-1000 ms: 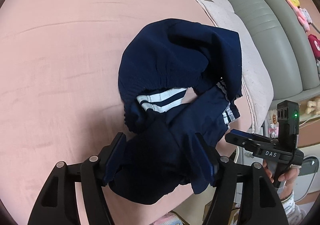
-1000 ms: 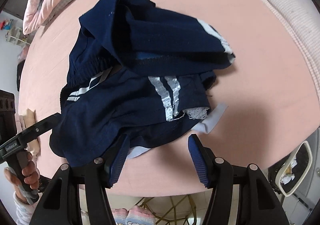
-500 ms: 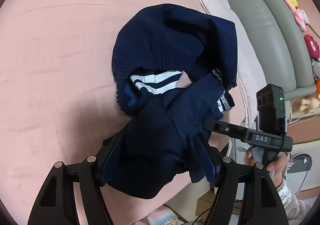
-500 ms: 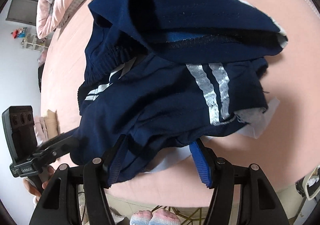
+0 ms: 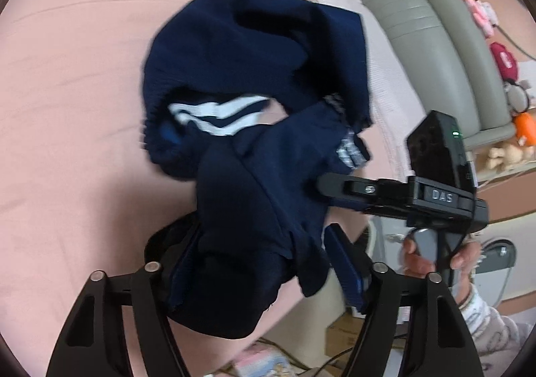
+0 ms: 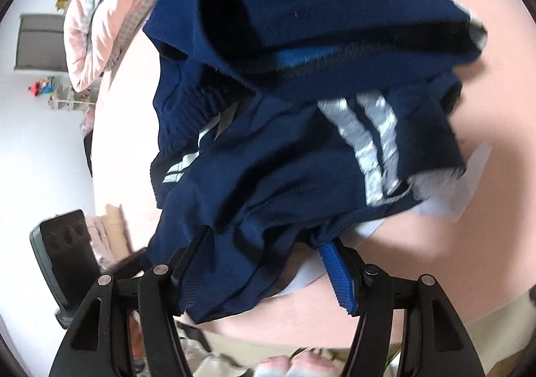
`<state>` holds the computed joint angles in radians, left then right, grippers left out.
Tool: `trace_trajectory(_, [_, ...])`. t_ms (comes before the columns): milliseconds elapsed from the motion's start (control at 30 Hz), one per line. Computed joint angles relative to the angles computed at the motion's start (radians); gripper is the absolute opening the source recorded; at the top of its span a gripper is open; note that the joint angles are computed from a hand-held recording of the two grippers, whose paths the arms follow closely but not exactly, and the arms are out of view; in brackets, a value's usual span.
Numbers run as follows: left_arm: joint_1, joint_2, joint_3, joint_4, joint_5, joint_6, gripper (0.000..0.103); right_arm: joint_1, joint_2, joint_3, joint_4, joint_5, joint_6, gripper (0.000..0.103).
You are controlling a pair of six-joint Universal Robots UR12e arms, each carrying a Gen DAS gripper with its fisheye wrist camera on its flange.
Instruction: Fold clothes
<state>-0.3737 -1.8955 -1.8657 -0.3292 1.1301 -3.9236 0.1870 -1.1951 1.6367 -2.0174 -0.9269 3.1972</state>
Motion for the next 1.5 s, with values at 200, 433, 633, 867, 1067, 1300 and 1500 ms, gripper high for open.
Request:
trace_trajectory(200, [-0.01, -0.03, 0.015, 0.051, -0.047, -0.041, 0.039, 0.001, -0.015, 0.013, 0.02, 0.081, 0.023, 0.07])
trace_trajectory(433, [-0.027, -0.055, 0.045, 0.066, -0.086, -0.009, 0.039, 0.046, 0.001, -0.038, 0.047, 0.012, 0.02, 0.074])
trace_trajectory(633, [-0.027, -0.067, 0.054, 0.08, -0.101, -0.024, 0.039, 0.07, 0.008, -0.068, 0.093, -0.034, -0.016, 0.077])
trace_trajectory(867, [-0.025, -0.067, 0.063, 0.035, -0.114, -0.001, 0.039, 0.118, 0.014, -0.099, 0.127, -0.174, -0.13, 0.074])
trace_trajectory(1067, [-0.031, -0.055, 0.079, -0.047, -0.095, 0.044, 0.043, 0.129, 0.023, -0.111, 0.134, -0.237, -0.132, 0.035])
trace_trajectory(1300, [-0.024, -0.016, 0.1, -0.183, -0.033, 0.149, 0.066, 0.116, 0.0, -0.105, 0.127, -0.232, -0.146, 0.028])
trace_trajectory(1500, [-0.004, 0.022, 0.076, -0.224, 0.029, 0.17, 0.069, 0.117, -0.026, -0.098, 0.107, -0.299, -0.166, 0.027])
